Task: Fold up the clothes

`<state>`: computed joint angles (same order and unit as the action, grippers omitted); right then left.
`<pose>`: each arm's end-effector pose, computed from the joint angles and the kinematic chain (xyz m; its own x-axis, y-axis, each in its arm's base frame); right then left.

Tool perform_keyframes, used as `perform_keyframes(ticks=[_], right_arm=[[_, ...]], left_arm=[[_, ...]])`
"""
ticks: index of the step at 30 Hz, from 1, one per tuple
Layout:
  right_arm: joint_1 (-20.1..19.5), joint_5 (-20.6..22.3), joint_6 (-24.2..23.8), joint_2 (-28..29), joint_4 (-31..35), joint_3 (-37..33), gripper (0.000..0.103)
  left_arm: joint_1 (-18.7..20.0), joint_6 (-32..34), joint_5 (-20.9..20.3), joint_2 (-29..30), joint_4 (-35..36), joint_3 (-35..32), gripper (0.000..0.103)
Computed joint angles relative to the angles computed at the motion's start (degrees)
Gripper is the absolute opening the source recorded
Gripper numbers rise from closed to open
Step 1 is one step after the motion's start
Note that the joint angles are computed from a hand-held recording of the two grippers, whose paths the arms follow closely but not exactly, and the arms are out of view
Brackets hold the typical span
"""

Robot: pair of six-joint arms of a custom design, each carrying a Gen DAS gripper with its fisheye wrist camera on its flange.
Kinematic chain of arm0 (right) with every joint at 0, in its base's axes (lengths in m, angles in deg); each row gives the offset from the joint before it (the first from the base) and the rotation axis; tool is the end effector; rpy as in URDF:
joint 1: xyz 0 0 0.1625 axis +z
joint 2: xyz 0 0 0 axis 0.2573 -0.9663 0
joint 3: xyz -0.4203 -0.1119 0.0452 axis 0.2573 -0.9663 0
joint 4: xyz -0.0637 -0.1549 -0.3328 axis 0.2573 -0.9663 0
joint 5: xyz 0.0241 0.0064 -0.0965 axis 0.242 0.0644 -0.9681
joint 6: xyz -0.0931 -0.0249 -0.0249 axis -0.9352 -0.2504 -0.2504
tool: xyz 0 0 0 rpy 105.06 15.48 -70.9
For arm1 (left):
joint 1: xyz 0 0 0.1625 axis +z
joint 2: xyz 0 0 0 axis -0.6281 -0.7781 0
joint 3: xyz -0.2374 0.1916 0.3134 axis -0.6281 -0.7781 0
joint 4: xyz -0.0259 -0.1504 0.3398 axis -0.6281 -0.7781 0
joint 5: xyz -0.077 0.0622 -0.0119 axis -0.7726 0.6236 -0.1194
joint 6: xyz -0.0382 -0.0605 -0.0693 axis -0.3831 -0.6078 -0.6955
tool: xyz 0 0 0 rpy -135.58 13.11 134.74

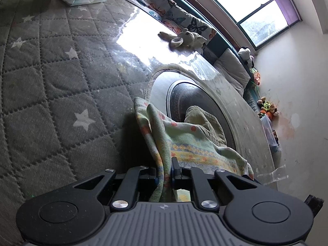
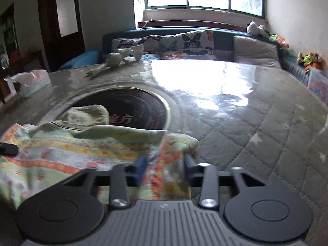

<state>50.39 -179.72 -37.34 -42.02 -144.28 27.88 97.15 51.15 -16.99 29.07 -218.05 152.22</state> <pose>-0.1341 -0.6115 0.2112 -0.7403 -0.1816 0.6473 -0.5832 0.6525 -0.4839 -0.1703 -0.6187 -0.0793 -0.9836 -0.1435 -0.1092 -0.0412 0.7683 -0.6388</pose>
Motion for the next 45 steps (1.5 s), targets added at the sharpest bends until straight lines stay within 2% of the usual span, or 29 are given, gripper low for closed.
perform_keyframes(ticks=[2, 4, 9, 14, 22, 26, 29, 34, 38, 42, 45], right_arm=[[0.5, -0.3, -0.3, -0.1, 0.2, 0.2, 0.012], [0.9, -0.2, -1.0, -0.2, -0.3, 0.6, 0.009], [2.6, 3.0, -2.7, -2.5, 0.9, 2.1, 0.008], [6.5, 4.1, -5.2, -2.4, 4.5, 1.2, 0.007], [13.8, 6.0, -7.0, 3.1, 10.7, -4.1, 0.007], [17.1, 6.3, -6.6, 7.5, 14.7, -8.7, 0.007], [19.2, 6.5, -6.4, 11.3, 17.4, -12.4, 0.007], [21.3, 5.6, -6.5, 16.5, 20.6, -16.9, 0.007], [22.1, 2.9, -5.7, 19.9, 23.1, -20.2, 0.007], [22.3, -0.9, -4.7, 22.2, 22.7, -22.3, 0.008], [22.5, -3.0, -4.4, 22.7, 22.8, -23.4, 0.014]], left_arm=[[-0.2, 0.7, 0.6, 0.1, 0.0, 0.0, 0.011], [-0.7, 1.7, 1.5, 0.0, -0.5, 0.4, 0.010], [-1.6, 4.0, 2.6, -1.2, -5.0, 3.3, 0.009], [-2.6, 4.8, 5.7, -3.9, -11.0, 8.2, 0.009], [-4.0, 6.3, 16.4, -10.7, -21.3, 18.1, 0.009], [-4.2, 7.1, 23.0, -14.0, -24.4, 21.6, 0.009], [-3.7, 7.2, 26.5, -15.5, -25.4, 23.0, 0.009], [-2.1, 4.0, 31.8, -16.8, -23.5, 24.5, 0.010], [-0.2, -1.9, 32.2, -17.6, -18.7, 25.8, 0.010], [0.5, -6.5, 32.6, -18.3, -13.8, 26.9, 0.013], [0.2, -8.1, 34.0, -18.7, -10.8, 27.5, 0.019]])
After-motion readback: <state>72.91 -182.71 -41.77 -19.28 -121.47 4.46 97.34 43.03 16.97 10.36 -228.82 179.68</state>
